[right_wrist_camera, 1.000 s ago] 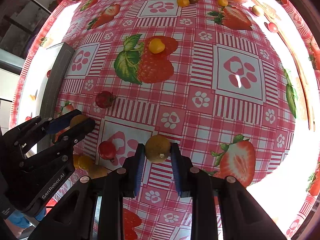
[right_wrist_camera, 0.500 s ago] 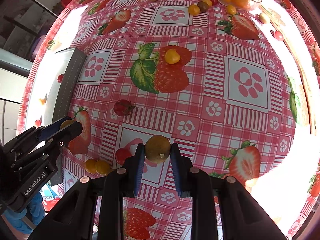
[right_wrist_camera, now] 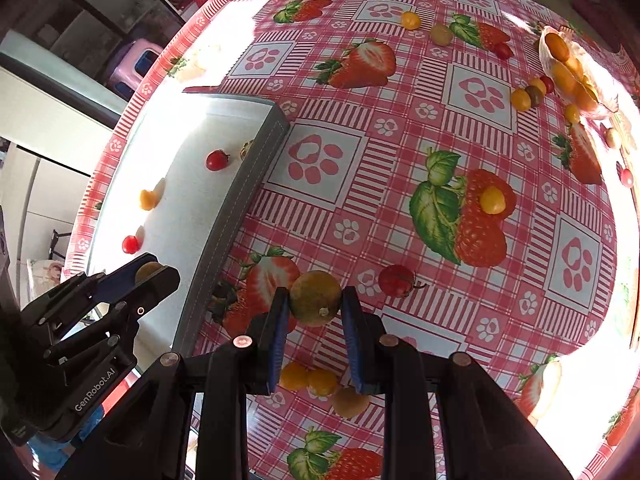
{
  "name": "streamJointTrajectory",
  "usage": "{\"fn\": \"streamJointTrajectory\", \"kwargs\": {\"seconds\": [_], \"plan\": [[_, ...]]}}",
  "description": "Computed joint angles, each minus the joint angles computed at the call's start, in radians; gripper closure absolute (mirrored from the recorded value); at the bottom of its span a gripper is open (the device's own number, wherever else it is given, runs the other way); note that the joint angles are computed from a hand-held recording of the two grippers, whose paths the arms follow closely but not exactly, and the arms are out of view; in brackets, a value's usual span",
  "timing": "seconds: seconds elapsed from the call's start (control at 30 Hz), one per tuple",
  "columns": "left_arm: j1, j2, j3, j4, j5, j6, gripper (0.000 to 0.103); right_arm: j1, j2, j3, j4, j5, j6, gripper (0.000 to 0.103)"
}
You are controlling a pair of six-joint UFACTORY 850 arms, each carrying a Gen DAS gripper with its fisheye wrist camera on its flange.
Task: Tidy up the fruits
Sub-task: 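Carry both greenish tomatoes over the white tray and open both tools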
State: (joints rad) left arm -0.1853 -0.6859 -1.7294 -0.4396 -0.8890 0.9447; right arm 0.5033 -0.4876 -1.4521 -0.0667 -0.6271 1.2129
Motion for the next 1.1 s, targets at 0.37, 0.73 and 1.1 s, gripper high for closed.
{"fn": "streamJointTrajectory", "kwargs": {"seconds": [0.37,0.73,1.1], "plan": [[0.072,-0.094,-0.116,0.087,0.041,-0.139,0.075,-0.022,-0.233,-0.347,0.113,-0.077,-0.269,0.074],[0.079,-0.133,-0.123,0.163,0.07,-0.214,0.075,-0.037,-0.423,-0.598,0.159,-0.215,-0.364,0.074],[0.062,-0.1,-0.068,0.209,0.125,-0.22,0.074,-0.032,-0.506,-0.708,0.098,-0.295,-0.366,0.07]]}}
